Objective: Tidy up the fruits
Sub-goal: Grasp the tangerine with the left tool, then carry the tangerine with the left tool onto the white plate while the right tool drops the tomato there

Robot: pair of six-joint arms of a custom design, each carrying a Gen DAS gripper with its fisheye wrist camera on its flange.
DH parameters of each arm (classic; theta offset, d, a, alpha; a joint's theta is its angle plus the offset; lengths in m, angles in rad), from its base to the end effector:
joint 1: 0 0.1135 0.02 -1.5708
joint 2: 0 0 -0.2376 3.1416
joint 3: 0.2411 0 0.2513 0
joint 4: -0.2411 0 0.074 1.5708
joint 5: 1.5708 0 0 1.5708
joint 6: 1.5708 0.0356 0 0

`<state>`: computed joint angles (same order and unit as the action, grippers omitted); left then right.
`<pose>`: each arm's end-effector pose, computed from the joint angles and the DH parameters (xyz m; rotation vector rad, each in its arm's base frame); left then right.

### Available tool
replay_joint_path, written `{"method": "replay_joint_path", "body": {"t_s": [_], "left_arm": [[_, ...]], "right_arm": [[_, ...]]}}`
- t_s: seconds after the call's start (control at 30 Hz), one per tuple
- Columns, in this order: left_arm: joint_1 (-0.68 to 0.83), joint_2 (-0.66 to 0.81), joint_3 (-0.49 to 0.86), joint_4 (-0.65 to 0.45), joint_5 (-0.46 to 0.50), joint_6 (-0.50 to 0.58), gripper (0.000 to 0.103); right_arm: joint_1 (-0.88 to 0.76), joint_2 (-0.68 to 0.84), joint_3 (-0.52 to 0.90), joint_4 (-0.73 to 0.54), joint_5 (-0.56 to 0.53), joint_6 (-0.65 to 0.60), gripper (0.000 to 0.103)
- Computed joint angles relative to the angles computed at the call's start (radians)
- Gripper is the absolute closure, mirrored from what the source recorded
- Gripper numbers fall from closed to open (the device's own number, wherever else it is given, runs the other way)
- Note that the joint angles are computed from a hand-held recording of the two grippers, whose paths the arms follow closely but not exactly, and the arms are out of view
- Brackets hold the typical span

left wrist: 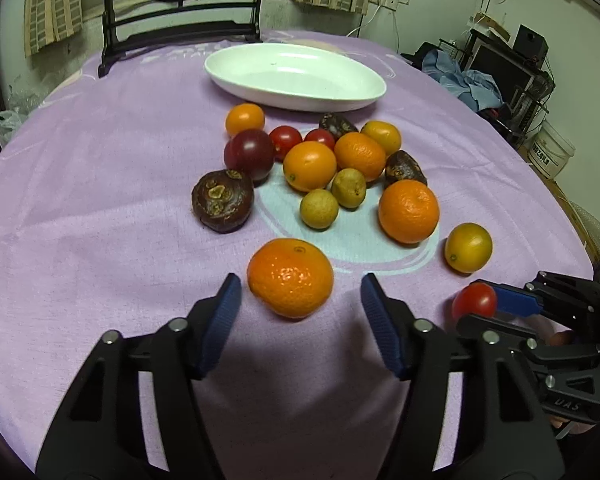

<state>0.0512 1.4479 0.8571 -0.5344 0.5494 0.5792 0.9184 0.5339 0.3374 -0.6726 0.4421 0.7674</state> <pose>0.2725 -0.0046 0.1690 0.8102 2.3827 -0.4966 0.0941 0.0981 0.1645 0.0154 2.3510 0.2899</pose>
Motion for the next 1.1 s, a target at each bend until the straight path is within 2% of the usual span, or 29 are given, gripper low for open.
{"method": "replay_joint_path", "body": {"t_s": [0.1,0.3,0.37,0.47,0.57,0.63,0.67,0.8,0.9,1.07,1.1], "left_arm": [[-0.010,0.030,0.025,-0.008,-0.004,-0.010,0.043],[-0.019,0.046,0.037,-0.014,-0.025,-0.017,0.058],[-0.004,0.057,0.049,-0.032,-0.002,-0.005,0.059],[0.006,0.049,0.056,-0.037,0.019,0.004,0.059],[0.012,0.064,0.123,-0.072,0.073,-0.007,0.059],[-0.001,0.116,0.237,-0.106,0.123,-0.054,0.059],[-0.014,0.136,0.276,-0.100,0.126,-0.082,0.059],[-0.122,0.343,0.580,-0.091,0.068,-0.243,0.059],[-0.198,0.527,0.824,-0.128,-0.024,-0.314,0.059],[-0.277,0.803,1.186,-0.260,-0.147,-0.349,0.059],[-0.282,0.837,1.225,-0.277,-0.163,-0.345,0.059]], "right_arm": [[0.003,-0.004,-0.002,0.001,0.002,0.000,0.074],[-0.009,-0.016,-0.006,0.008,-0.010,-0.016,0.074],[-0.021,-0.025,-0.005,0.014,-0.023,-0.034,0.074],[-0.095,-0.073,0.016,0.012,-0.088,-0.102,0.074],[-0.260,-0.076,0.082,0.045,-0.175,-0.245,0.074],[-0.428,0.013,0.143,0.115,-0.264,-0.354,0.074],[-0.544,0.105,0.183,0.177,-0.345,-0.407,0.074],[-0.789,0.511,0.365,0.334,-0.488,-0.481,0.074],[-0.875,0.782,0.529,0.371,-0.550,-0.519,0.074],[-0.909,1.038,0.714,0.354,-0.570,-0.553,0.074],[-0.912,1.063,0.731,0.352,-0.571,-0.561,0.074]]}}
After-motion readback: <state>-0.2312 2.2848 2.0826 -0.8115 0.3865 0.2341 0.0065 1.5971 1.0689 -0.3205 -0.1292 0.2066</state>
